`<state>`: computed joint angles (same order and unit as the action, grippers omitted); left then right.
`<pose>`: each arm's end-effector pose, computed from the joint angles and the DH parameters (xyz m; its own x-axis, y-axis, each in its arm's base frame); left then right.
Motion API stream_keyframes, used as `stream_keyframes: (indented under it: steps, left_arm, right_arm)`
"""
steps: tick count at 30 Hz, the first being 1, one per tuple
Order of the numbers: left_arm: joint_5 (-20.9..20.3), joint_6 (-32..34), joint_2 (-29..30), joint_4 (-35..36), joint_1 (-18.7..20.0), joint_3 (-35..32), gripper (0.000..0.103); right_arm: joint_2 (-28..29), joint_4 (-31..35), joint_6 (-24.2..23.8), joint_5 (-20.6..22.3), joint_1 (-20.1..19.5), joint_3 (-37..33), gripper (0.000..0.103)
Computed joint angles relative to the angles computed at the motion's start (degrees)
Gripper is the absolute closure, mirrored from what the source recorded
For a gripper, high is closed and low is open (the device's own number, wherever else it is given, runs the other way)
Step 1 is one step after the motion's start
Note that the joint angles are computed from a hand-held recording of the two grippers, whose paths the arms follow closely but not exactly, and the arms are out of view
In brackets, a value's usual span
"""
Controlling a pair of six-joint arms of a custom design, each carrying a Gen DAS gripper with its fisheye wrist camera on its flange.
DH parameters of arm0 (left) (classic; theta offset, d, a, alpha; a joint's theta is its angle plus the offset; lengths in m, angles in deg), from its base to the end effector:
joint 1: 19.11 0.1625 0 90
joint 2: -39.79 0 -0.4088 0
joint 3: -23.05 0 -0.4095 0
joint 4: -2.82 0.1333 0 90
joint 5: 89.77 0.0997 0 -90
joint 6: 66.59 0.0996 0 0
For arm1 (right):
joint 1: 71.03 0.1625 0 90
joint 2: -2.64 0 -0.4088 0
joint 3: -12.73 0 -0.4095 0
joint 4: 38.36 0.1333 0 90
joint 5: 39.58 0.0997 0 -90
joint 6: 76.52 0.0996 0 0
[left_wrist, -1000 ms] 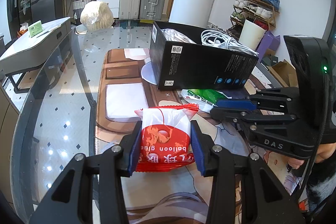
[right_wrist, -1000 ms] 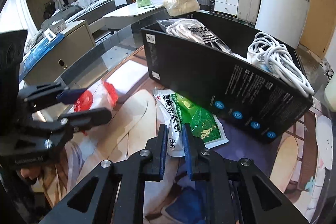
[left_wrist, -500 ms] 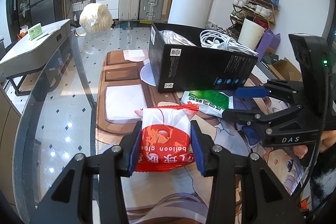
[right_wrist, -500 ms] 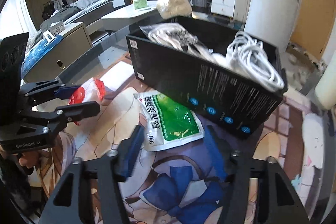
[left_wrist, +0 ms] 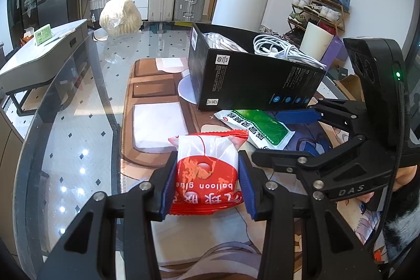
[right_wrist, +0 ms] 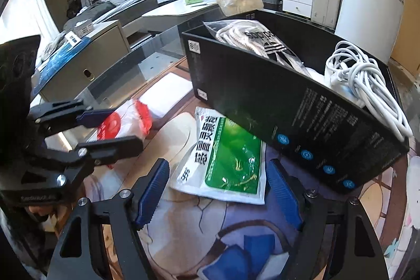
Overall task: Organize soft objects
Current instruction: 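Grasp the green medicine packet with the right tool, then carry the glue bag with the left tool while the right tool carries the packet over the box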
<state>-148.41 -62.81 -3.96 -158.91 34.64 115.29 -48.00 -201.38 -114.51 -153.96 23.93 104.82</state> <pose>-0.2598 -0.6674 0.0997 -0.7725 0.3874 -0.5032 0.5956 0.7170 -0.3622 0.1522 -0.6880 0.1824 -0.6845 -0.4148 0.5994 -0.6281 0.7530 -0.1961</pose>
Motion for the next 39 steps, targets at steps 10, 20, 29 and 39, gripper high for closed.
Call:
stream_keyframes:
  steps: [10,20,29,39]
  left_arm:
    - [-0.30,-0.34,-0.25,-0.28,0.25,0.07,0.061]
    - [0.01,0.33,-0.74,-2.32,-0.49,1.27,0.061]
    - [0.27,1.82,-1.03,-4.55,-1.54,2.17,0.061]
    - [0.27,2.98,-1.25,-7.49,-2.55,2.14,0.061]
  right_arm:
    - [3.75,-6.54,-0.10,-7.26,2.34,-1.09,0.052]
    - [-0.61,-6.82,-1.64,-3.26,1.36,4.06,0.067]
    - [-4.28,-9.83,-2.41,-0.58,1.10,8.65,0.071]
    - [-8.41,-17.27,-5.34,3.06,1.89,12.97,0.071]
